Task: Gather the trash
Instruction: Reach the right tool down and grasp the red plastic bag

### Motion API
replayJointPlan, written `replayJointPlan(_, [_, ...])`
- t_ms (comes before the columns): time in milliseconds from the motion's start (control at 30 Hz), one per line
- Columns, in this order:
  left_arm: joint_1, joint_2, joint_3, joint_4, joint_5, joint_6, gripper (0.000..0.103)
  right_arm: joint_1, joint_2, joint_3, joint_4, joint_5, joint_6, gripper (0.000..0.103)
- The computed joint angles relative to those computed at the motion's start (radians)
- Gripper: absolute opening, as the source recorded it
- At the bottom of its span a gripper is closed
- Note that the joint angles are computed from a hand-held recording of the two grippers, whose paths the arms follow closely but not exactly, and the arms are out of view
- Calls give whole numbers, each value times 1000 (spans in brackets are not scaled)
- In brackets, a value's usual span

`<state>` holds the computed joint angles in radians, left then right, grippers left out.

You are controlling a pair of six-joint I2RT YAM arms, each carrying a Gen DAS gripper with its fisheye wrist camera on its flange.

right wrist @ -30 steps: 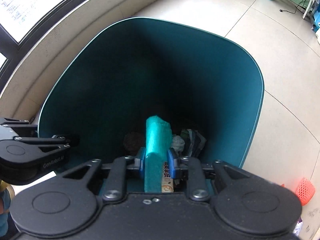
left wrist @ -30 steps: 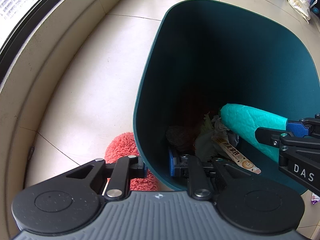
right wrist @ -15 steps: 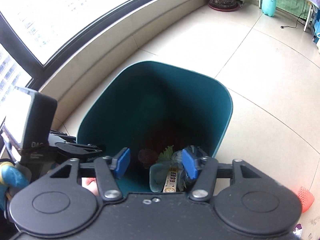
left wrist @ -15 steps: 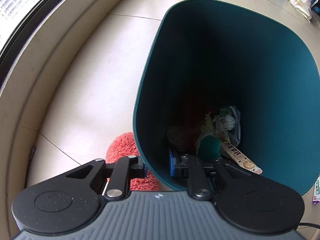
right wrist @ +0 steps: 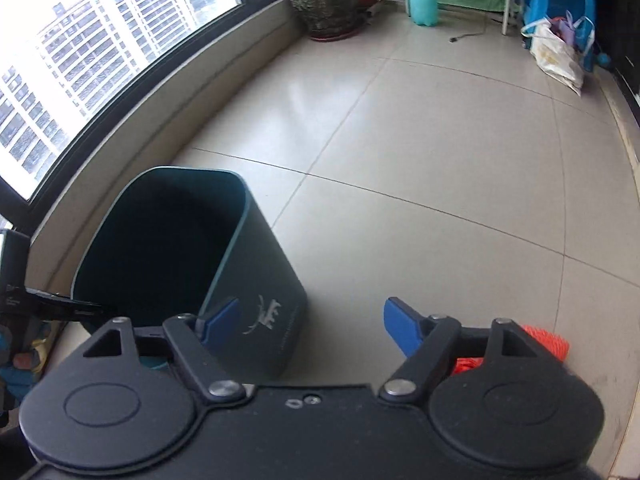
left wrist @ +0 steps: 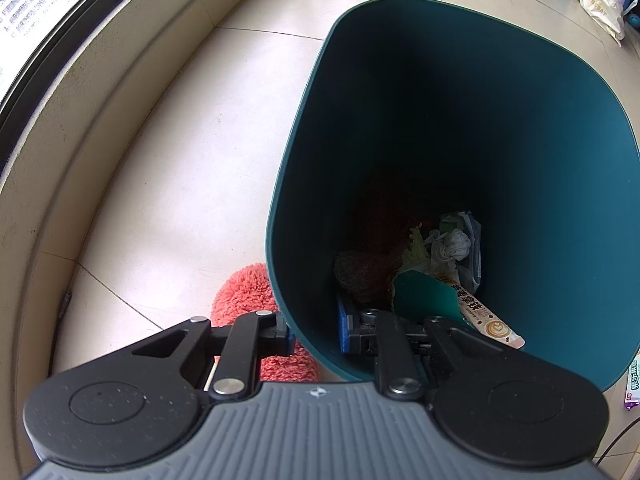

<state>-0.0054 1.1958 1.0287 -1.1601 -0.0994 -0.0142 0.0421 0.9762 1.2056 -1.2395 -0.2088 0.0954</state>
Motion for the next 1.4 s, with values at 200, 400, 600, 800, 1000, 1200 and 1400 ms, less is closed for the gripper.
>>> replayJointPlan(200, [8,11,8,-5,9,-4,19,-278,-15,-181,54,-10,-138,85])
replayJointPlan(400, [33,23,13,-10,22,7,19,-453,44,-429,253,43,-273,88])
replayJointPlan(600, [6,37,15,-12,-6,-20,19,-475,298,-602,528,165,-247,88])
replayJointPlan(800, [-34,67,17,-10,-35,-61,19,-390,486,-666,735,158,-150,88])
replayJointPlan(1000, [-30,82,21,-10,-28,-68,19,-304,601,-700,869,245,-82,84])
replayJointPlan(1200, [-19,80,16,-3,-20,-60,19,-248,554,-743,873,272,-39,61])
replayJointPlan(1400, [-24,77,11,1,-32,-71,19,-147,422,-782,777,314,38,48])
